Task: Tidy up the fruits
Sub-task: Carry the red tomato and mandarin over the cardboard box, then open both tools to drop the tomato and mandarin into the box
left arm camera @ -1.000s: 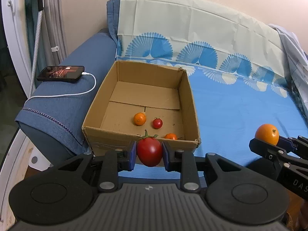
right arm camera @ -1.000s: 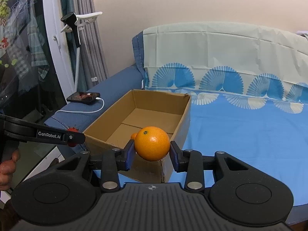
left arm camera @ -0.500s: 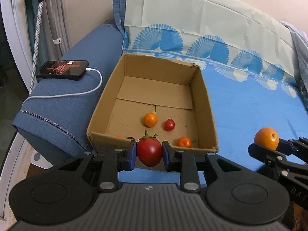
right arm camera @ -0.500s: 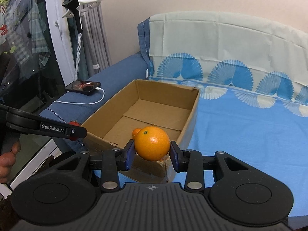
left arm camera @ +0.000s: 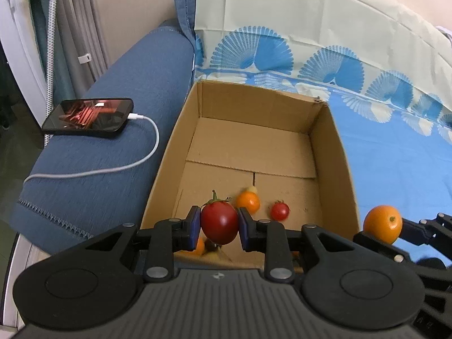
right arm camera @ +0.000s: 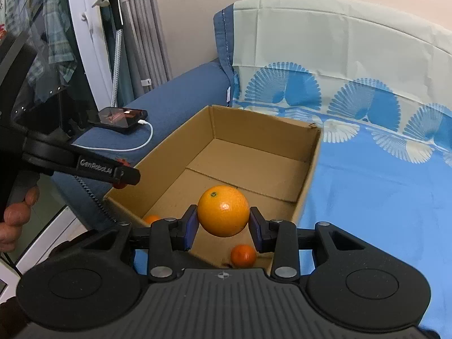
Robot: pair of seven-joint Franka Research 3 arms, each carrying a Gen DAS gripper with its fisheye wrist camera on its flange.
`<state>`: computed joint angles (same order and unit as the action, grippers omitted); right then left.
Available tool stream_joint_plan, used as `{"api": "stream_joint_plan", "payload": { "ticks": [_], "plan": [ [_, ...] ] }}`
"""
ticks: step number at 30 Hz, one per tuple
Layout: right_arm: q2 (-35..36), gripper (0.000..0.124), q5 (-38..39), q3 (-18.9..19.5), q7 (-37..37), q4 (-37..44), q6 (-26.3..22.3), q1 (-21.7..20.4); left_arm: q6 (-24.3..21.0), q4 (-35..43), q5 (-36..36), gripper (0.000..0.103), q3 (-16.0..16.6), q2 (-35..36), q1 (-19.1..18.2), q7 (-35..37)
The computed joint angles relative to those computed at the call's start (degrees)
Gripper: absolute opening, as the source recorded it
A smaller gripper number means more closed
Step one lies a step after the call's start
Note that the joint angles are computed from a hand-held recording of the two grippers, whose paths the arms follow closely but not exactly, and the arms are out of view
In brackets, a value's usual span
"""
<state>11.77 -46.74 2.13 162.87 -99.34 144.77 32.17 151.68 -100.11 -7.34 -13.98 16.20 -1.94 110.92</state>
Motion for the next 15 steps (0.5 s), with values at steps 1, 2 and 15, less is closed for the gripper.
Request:
{"api": "stream_joint_plan", "payload": {
  "ticks": [1,2,15],
  "plan": [
    [0.71,0.040,0.49,-0.06,-0.74,0.59,0.28,-0.33,-0.65,1.62,0.86,0.031,0.27,1.27,-0.46,-0.63],
    [1.43,0.040,1.00,-0.22,-1.54,1.11,0.73,-0.61,-1.31,3.24,1.78,0.031,0.49,2.56,-0.91,-1.34],
    [8.38,0.040,9.49,-3.93,-9.40,5.55,2.23,-0.65,-9.16,18.60,10.30,0.031,1.30,15.55,-4.05,-6.91]
  ]
}}
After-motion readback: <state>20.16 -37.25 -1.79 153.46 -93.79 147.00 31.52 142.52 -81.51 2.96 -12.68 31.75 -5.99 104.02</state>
